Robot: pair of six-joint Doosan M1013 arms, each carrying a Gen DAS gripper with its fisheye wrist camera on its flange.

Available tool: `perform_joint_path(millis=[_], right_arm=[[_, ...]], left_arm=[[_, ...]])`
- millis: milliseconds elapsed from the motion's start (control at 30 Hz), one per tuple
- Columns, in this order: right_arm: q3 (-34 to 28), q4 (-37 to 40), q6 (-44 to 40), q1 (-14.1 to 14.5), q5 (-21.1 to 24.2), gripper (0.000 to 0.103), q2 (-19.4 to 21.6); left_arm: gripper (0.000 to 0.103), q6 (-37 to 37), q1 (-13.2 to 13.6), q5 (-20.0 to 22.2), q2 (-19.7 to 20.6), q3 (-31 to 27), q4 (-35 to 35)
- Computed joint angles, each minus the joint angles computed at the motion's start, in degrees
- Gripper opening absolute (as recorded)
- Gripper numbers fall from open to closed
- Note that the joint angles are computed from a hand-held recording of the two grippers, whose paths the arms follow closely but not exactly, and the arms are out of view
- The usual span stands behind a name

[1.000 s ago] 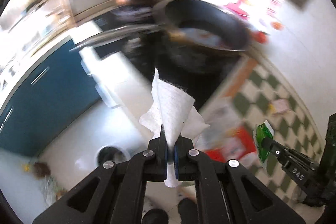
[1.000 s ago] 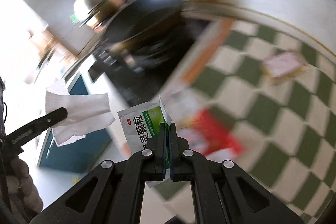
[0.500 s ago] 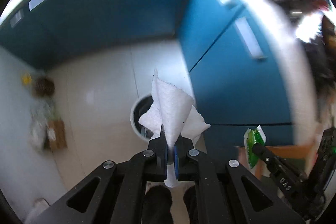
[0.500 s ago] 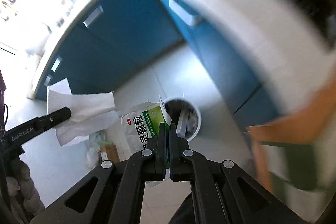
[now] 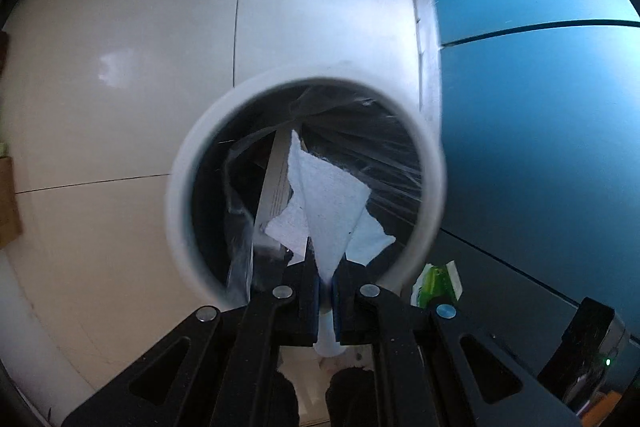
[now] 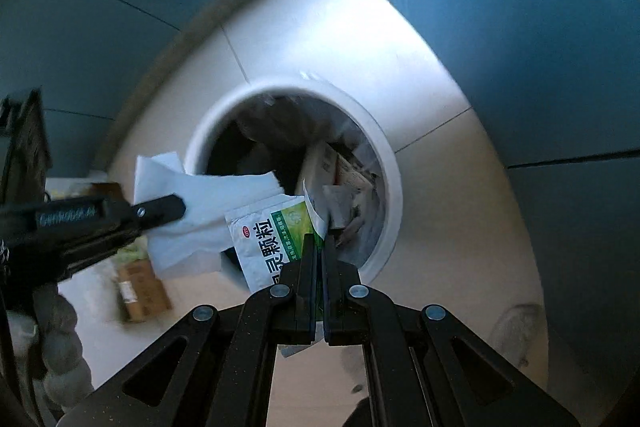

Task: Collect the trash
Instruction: 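Carry tissue and green sachet over the bin and open both tools, then raise both tools from the bin and turn back to the counter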

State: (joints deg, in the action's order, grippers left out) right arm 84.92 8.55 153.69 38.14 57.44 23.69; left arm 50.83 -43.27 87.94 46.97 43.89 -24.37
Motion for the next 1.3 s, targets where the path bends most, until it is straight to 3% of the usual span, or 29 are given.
perform_joint_path(millis=[200, 233, 267, 333, 400, 567, 633, 700, 733, 867, 1033, 1300], right_arm=[[-0.5, 3.6, -4.5, -1.1, 0.1, 0.007, 3.6], [-0.4, 3.9, -5.0, -1.2, 0.3, 0.014, 3.6], [-0.5, 3.9, -5.2, -1.3, 0.5, 0.019, 3.8], [-0.5, 3.4, -4.7, -1.3, 0.5, 0.029, 3.7], [-1.3, 2.8, -4.7, -1.2, 1.7, 0.03, 3.8], [-3.5, -1.5, -3.8, -0.6, 6.7, 0.055, 3.5], [-5.0, -4.2, -3.9, -0.1, 9.9, 0.081, 3.7], [-6.4, -5.9, -4.1, 0.4, 13.0, 0.099, 3.9], [-6.7, -6.4, -4.3, 0.5, 13.9, 0.103, 3.7], [-9.3, -8.5, -4.6, 1.4, 18.0, 0.103, 3.2], [-13.4, -10.2, -4.1, 2.8, 23.0, 0.103, 0.9], [-25.5, -13.6, -5.1, 5.5, 33.5, 0.103, -1.9]], left_arm=[[0.01, 0.7, 0.7, 0.0, 1.5, 1.2, -1.9], [0.023, 0.7, 0.6, 0.2, 1.4, 1.1, -1.3], [0.052, 0.7, 0.6, 0.2, 1.1, 1.0, -0.2], [0.092, 0.2, 0.2, -0.1, 0.7, 0.7, 1.0], [0.093, -0.2, 0.4, -0.4, 0.2, 0.7, 2.0], [0.095, 1.1, -0.8, 2.5, -0.9, -1.6, 10.8], [0.095, 2.3, -1.6, 3.4, -1.8, -2.0, 16.2], [0.095, 2.9, -2.5, 3.6, -3.2, -1.4, 21.2], [0.095, 2.8, -2.9, 3.6, -4.0, -0.9, 22.9], [0.095, 1.5, -4.0, 4.2, -6.4, -0.1, 27.6], [0.095, 0.4, -5.1, 9.2, -8.7, -3.1, 29.5], [0.095, 0.1, -7.6, 20.2, -7.9, -18.3, 32.8]])
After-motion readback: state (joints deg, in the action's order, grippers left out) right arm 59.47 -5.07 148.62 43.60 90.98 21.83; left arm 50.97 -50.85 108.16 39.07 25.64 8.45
